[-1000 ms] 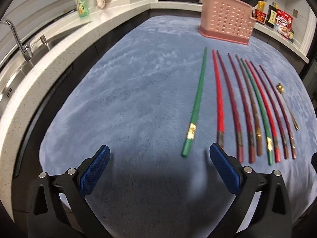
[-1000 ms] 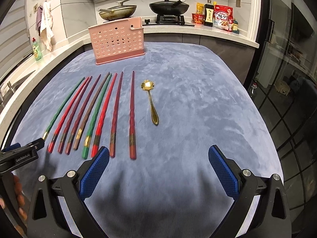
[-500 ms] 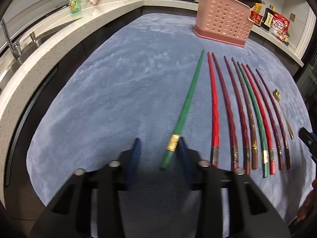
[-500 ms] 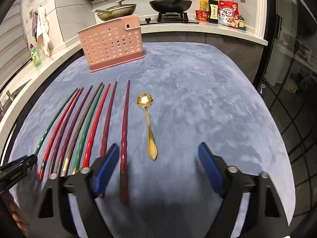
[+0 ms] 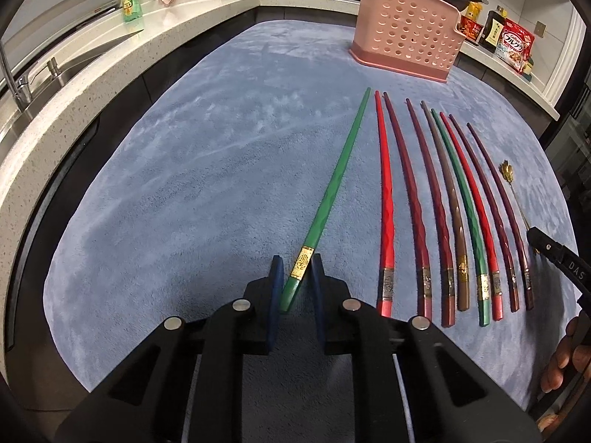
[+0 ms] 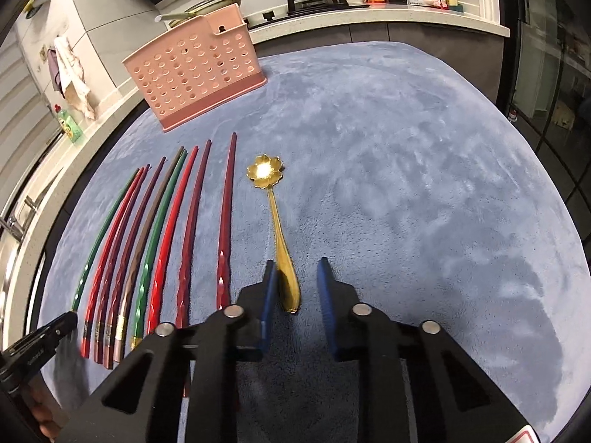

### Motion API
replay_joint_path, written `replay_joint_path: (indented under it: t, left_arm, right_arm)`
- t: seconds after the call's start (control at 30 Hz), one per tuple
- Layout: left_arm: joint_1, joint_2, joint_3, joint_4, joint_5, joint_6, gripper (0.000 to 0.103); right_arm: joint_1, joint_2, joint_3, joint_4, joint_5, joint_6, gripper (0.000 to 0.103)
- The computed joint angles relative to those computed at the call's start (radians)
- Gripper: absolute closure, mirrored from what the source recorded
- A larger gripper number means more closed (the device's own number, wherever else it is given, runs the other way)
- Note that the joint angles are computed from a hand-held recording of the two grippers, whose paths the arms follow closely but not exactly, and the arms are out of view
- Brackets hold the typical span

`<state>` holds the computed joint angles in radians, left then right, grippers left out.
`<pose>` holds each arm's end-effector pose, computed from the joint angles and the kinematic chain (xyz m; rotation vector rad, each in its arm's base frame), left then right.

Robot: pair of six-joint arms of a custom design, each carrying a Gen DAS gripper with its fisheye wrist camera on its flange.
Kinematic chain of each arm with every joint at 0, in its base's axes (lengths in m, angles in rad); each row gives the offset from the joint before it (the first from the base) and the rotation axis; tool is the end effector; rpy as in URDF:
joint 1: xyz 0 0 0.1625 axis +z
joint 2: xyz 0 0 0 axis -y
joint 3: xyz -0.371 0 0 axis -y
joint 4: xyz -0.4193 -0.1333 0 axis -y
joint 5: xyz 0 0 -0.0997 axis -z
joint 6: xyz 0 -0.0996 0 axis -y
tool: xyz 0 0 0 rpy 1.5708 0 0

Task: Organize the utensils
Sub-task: 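Grasp the green chopstick with the left tool while the right tool grasps the gold spoon, then lift and carry the chopstick and spoon over the pink holder with both tools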

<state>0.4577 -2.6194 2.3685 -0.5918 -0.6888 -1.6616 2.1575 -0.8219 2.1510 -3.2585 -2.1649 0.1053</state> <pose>-0.0120 -0.2402 0.3380 -0.2099 2.1728 -0.8477 0.3277 -0.3529 -0.0152 0.4819 -2.5710 0.7165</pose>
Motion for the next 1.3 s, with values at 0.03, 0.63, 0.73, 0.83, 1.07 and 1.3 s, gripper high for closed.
replay_joint_path:
  t: [0.03, 0.63, 0.73, 0.83, 1.07, 1.3]
  left_arm:
    - [0.0, 0.002, -0.001, 0.002, 0.0, -0.002, 0.088]
    - [-0.229, -0.039, -0.036, 0.201, -0.106, -0.187, 0.094]
    - [-0.323, -0.026, -0.07, 0.275, -0.152, -0.272, 0.095]
    - [-0.389, 0.007, -0.112, 0.324, -0.172, -0.334, 0.095]
    - [-0.378, 0.149, -0.228, 0.349, -0.074, -0.341, 0.096]
    - [-0.202, 0.293, -0.361, 0.227, 0.15, -0.179, 0.096]
  right_arm:
    - [0.0, 0.001, 0.001, -0.004, 0.001, -0.004, 0.089]
    - [0.082, -0.118, 0.069, 0.017, -0.037, -0.007, 0.101]
    - [0.098, -0.152, 0.077, 0.025, -0.042, -0.005, 0.101]
    - [0.125, -0.175, 0.067, 0.03, -0.063, -0.025, 0.101]
    - [0.162, -0.18, -0.001, 0.014, -0.078, -0.104, 0.101]
    - [0.154, -0.163, -0.1, 0.022, -0.025, -0.154, 0.101]
